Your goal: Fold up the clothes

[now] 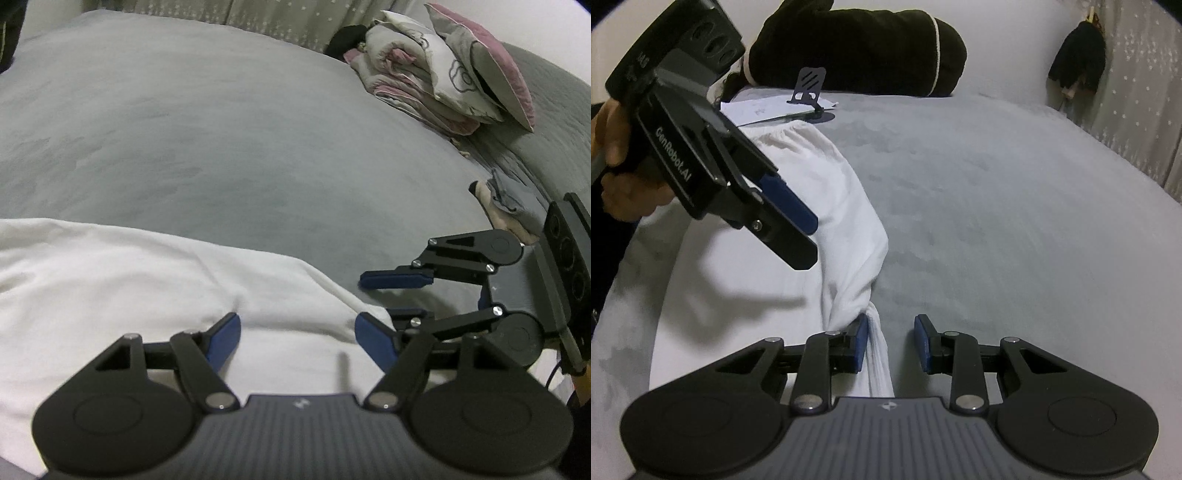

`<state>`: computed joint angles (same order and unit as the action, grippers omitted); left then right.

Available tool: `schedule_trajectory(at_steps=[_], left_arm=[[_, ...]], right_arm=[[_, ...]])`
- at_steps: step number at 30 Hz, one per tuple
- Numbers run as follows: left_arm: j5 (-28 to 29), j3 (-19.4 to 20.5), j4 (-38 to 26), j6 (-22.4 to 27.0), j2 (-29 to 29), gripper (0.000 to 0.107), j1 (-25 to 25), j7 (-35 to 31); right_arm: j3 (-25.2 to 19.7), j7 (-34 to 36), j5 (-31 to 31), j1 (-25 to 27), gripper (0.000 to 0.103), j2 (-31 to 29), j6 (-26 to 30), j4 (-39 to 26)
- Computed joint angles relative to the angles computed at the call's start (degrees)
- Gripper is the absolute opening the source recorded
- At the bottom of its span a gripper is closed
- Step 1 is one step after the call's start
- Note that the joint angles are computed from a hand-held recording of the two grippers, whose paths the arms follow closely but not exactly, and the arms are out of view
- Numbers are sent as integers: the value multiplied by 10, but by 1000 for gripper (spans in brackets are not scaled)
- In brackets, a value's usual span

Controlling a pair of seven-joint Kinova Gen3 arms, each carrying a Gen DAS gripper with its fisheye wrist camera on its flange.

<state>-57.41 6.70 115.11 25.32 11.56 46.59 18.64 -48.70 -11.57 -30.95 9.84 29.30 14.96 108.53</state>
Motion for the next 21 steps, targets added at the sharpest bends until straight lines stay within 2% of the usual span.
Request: schedule_trajectory(at_steps=[12,17,21], left_arm=[[13,17,8,21,-14,71,-9,1],[29,27,4,55,-19,71,-12,-14],[43,36,-3,77,-18,71,-19,-24]], right_arm=[[-2,-41,26,-29,30,18,-24,-14],[-26,-40,44,-13,30,27,-11,-20],[-35,-40,53,-20,30,30,-26,-15]])
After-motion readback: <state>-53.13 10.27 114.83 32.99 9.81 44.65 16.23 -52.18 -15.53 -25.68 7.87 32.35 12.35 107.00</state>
